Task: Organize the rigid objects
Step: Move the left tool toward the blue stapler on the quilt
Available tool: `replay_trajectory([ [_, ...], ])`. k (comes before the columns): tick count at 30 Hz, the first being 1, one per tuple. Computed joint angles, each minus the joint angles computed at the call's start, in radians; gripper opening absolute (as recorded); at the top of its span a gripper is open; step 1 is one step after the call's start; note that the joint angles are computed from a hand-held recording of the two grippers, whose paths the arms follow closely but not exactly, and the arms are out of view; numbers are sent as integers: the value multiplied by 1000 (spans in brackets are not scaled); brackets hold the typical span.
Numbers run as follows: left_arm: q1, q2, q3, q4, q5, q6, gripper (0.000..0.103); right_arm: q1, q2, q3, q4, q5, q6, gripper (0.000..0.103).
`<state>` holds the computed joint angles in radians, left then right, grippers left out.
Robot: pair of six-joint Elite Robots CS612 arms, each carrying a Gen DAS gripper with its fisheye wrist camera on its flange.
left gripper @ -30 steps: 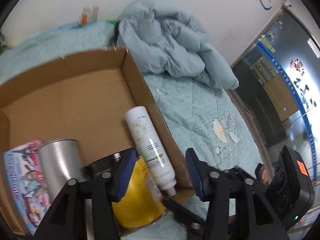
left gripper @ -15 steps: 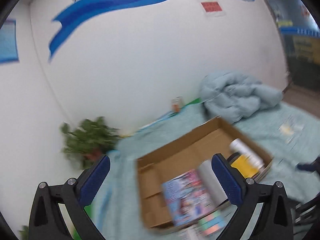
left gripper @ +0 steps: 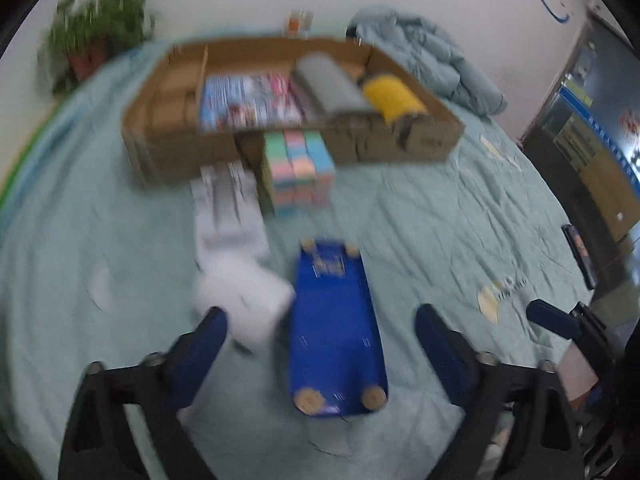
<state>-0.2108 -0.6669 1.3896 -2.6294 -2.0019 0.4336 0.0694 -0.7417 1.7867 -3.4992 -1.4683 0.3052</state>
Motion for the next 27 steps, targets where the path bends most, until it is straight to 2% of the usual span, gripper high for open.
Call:
replay_trajectory([
  [2,5,12,-7,87,-43,-3,60,5,-2,15,15,14,-14,83],
  [6,10,26,16,32,-100,-33,58,17,-5,36,32,18,-31,83],
  [8,8,31,11,60,-149,-27,50,19,-5,47,23,16,-26,83],
  [10,-1,20,24,95,-178,9,49,18,-5,59,15,7,-24,83],
  [13,-21,-6,80,25,-158,38,50,13,-8,75,4,-2,-28,83],
  [16,-1,-10,88,10,-246,3,63,8,-10,84,-4,-28,-40,83],
  [18,20,-7,95,-53,-283,-54,84,7,-9,82,1,-42,-40,83],
  [20,40,-1,105,-160,-285,-134,98,12,-5,68,17,-54,-53,83],
  [22,58,4,106,-206,-268,-211,100,18,1,52,25,-61,-86,83],
  [24,74,10,92,-189,-278,-247,100,30,13,15,58,-59,-131,83],
  [27,93,14,98,-230,-276,-300,100,44,33,-40,113,-42,-165,83],
])
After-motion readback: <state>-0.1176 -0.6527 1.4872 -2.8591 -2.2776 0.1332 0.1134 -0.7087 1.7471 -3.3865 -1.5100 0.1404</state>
